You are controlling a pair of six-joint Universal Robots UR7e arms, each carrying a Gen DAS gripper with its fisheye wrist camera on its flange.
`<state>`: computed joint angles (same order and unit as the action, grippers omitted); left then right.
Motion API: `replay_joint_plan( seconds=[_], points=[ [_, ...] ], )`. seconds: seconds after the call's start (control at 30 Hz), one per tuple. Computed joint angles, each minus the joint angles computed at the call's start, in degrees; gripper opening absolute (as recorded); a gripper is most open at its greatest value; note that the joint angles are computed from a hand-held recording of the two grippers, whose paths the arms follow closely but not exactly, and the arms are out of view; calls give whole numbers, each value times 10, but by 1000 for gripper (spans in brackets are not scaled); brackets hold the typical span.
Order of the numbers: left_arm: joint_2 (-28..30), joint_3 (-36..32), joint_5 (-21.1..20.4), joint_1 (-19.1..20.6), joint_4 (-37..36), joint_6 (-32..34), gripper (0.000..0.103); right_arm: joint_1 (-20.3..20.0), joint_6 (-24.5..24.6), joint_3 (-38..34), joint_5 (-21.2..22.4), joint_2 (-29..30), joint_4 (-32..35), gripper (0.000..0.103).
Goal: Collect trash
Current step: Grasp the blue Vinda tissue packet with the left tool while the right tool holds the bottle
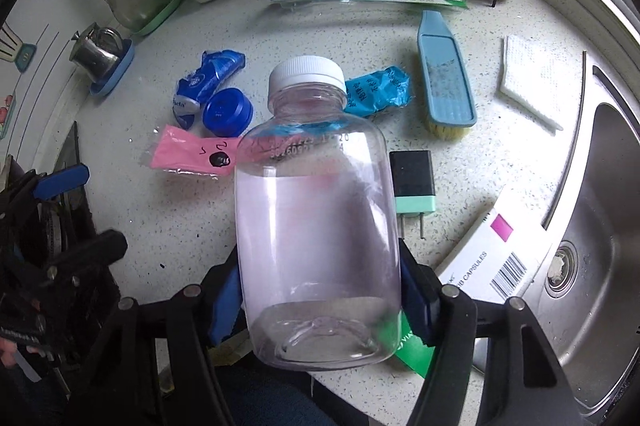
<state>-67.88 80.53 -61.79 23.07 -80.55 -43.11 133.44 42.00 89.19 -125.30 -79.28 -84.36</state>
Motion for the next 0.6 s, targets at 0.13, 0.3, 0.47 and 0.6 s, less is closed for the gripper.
replay_joint_plan(
  seconds=[0.13,0.3,0.47,0.6],
  points=[
    [23,-45,4,29,0,32,103,3,15,-9,-23,-12,3,65],
    [67,-99,21,62,32,74,103,6,42,-6,-53,-18,4,65],
    [104,-127,23,90,46,113,103,6,83,-8,-68,-20,21,65],
    [124,-134,21,105,51,130,102,2,110,-13,-77,-23,41,65]
  ],
)
